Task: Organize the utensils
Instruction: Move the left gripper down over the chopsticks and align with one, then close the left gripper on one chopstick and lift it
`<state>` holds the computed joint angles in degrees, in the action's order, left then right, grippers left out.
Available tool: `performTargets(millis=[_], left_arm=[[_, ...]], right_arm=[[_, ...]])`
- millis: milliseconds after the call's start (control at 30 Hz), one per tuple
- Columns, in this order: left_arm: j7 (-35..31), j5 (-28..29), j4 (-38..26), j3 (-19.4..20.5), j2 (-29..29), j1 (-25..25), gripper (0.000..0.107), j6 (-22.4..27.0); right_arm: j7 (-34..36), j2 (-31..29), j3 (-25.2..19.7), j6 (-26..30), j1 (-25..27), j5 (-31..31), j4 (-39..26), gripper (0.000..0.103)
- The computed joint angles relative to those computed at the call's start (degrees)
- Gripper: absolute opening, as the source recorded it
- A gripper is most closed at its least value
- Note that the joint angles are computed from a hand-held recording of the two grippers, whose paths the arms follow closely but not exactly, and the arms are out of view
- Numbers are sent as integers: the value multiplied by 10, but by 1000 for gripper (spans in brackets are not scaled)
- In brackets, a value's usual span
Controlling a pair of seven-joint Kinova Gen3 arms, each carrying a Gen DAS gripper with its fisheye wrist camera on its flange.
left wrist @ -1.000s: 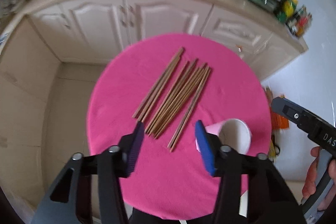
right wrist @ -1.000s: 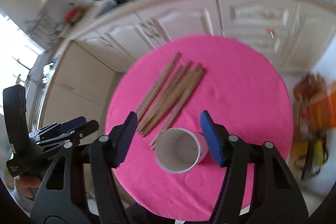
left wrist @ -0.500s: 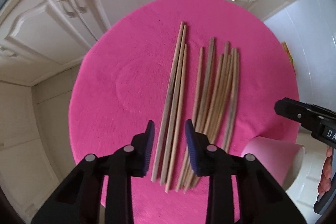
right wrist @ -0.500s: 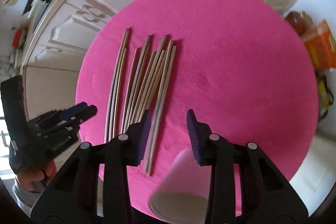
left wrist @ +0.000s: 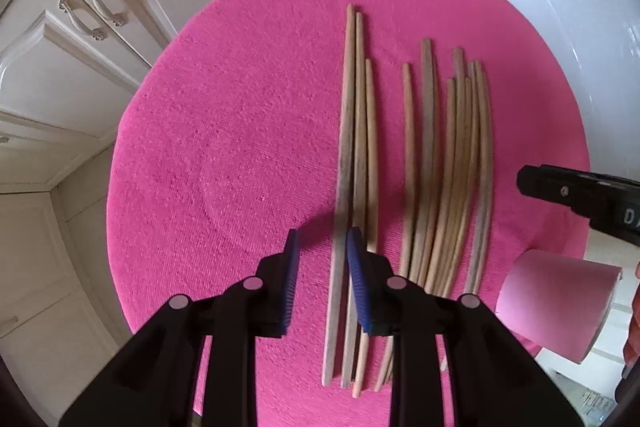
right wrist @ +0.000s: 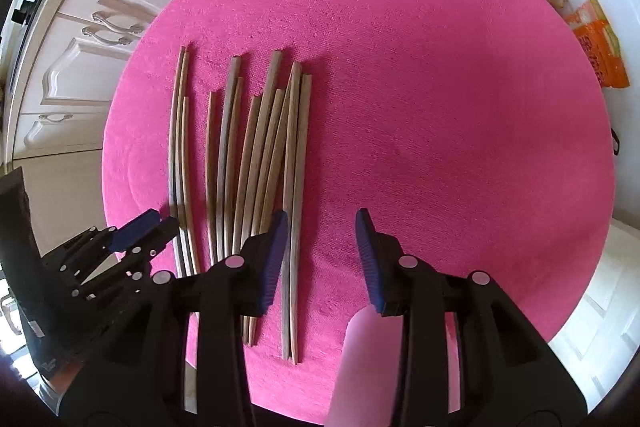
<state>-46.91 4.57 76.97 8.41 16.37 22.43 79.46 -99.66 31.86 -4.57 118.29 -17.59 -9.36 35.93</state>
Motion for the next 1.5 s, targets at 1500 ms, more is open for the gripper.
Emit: performTargets(millis=[1500], left_arm=[[-13,-41,-99,-4,60,35,21,94]], right_arm=[[-19,23,5,-17,-66,55,16,9]])
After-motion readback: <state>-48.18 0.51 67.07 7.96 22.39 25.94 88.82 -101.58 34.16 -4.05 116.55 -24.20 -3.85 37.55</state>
